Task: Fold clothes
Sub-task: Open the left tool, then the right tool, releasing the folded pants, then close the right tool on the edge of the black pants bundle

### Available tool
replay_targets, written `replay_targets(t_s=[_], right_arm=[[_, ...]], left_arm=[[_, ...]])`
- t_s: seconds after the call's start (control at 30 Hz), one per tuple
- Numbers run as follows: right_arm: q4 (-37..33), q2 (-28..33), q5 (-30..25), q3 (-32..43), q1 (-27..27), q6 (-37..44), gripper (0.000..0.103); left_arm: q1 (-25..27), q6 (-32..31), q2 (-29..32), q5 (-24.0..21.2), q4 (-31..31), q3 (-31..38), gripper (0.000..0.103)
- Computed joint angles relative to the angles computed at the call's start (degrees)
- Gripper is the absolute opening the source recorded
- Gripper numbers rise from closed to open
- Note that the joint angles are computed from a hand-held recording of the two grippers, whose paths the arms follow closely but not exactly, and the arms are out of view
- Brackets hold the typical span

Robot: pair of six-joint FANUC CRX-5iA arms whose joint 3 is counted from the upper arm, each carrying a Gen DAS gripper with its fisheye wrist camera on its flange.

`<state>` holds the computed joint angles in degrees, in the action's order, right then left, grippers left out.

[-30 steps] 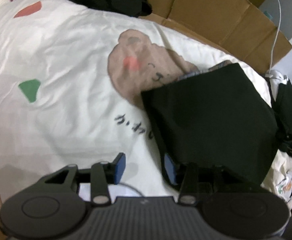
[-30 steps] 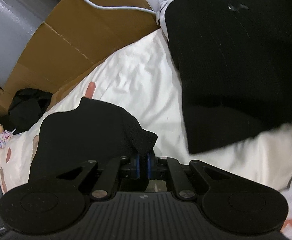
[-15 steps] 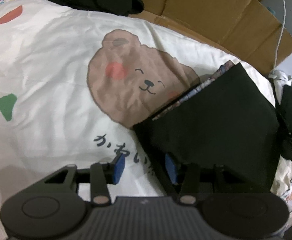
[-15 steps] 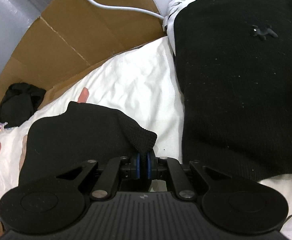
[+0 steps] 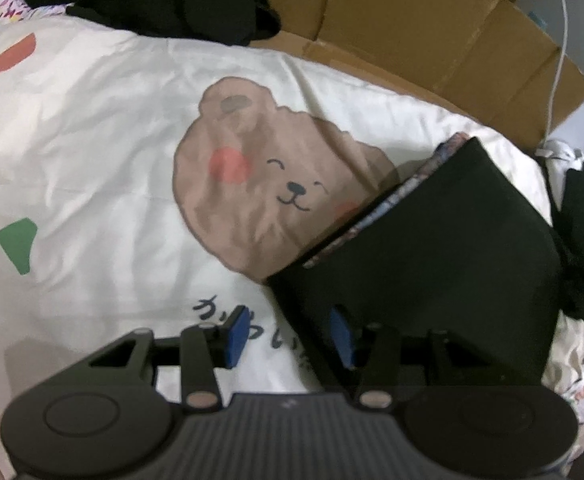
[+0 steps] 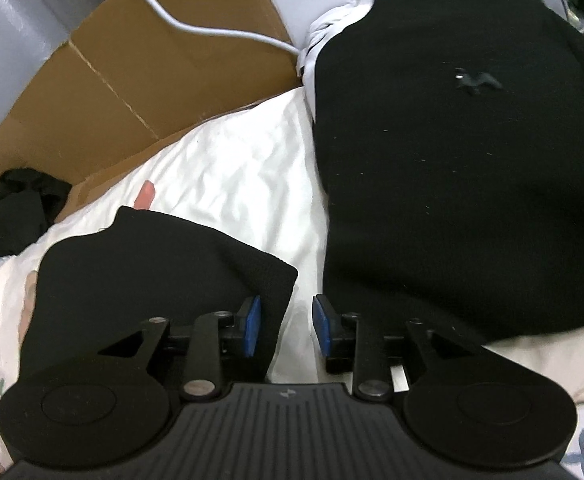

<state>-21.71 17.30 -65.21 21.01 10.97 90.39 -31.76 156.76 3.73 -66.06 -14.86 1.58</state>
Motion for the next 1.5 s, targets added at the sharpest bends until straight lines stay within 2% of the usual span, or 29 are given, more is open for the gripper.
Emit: replay_targets(t_s=[0.17, 0.4, 0.53, 0.87, 1.07, 1.17, 1.33, 1.5], right_arm=[[-0.39, -2.06, -0.69, -1.08, -0.55, -0.48, 0.039], [-1.97, -4.98, -2.75, -2.95, -1.23, -1.68, 0.039], [-5.73, -6.86, -5.39, -4.05, -2.55, -2.94, 0.039], [-9.12, -12.95, -6.82, -11.7, -1.87, -6.11, 0.039], [-12.8, -16.04, -8.13, -16.46, -1.94, -7.62, 0.039], [-14.41, -17.68, -8.39, -18.84, -1.5, -8.5, 0.039], [-14.56, -19.99, -7.94, -21.99, 0.43, -9.1, 0.04], [-15.5, -21.58, -7.25, -24.41, 2.02, -8.48, 0.048]], left_arm=[[-1.84, 0.11, 0.26, -2.23, -2.46, 3.04, 0.053], [-3.21, 0.4, -0.27, -3.98, -3.85, 4.52, 0.053], [-3.78, 0.3, -0.91, -3.6, -3.57, 4.32, 0.053], [-5.75, 2.28, -3.36, -5.49, -5.27, 3.78, 0.053], [-5.85, 4.19, -5.83, -4.99, -4.57, 1.67, 0.054], [-5.98, 4.96, -6.74, -5.04, -4.17, 0.89, 0.057], [-6.45, 5.54, -7.88, -4.87, -4.49, 0.18, 0.059], [-6.89, 5.78, -9.19, -3.36, -4.67, -1.01, 0.062]])
